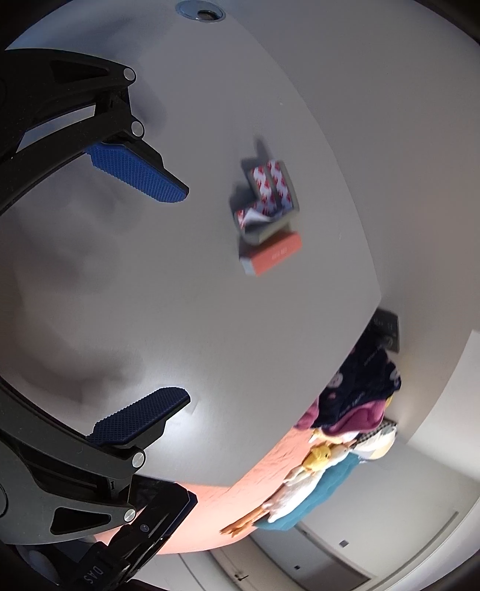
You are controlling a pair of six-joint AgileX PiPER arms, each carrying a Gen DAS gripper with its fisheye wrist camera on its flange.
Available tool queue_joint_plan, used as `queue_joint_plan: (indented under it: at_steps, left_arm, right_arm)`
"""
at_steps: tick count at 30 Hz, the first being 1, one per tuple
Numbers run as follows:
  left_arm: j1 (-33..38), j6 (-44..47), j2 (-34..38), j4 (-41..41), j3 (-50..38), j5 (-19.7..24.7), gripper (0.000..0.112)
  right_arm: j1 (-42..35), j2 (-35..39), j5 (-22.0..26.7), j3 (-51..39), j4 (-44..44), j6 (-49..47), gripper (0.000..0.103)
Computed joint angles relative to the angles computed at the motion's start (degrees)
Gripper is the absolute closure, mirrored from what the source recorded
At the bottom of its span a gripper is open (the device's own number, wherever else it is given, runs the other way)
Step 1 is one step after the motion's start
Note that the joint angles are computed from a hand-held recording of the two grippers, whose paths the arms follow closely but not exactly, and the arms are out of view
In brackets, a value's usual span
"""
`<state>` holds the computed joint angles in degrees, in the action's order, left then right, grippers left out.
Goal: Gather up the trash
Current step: 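Move both tools back over the table toward the printed packet and orange box, then grasp the white-and-red packet with the left tool while the right tool grasps the orange box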
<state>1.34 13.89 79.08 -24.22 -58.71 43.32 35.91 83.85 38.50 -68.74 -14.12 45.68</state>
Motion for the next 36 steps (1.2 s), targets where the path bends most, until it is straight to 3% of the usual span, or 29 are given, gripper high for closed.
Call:
queue_joint_plan:
  at_steps: [16,36]
  left_arm:
    - [8.21,5.48,11.70,-3.30,-5.85,-1.75,0.016]
    - [9.52,1.47,23.14,1.14,-15.70,-3.15,0.016]
  right_arm:
    - [-0.99,14.16,-1.94,-10.54,4.81,-5.47,0.033]
    - [-1.62,26.37,0.22,-22.77,11.06,-14.32,0.033]
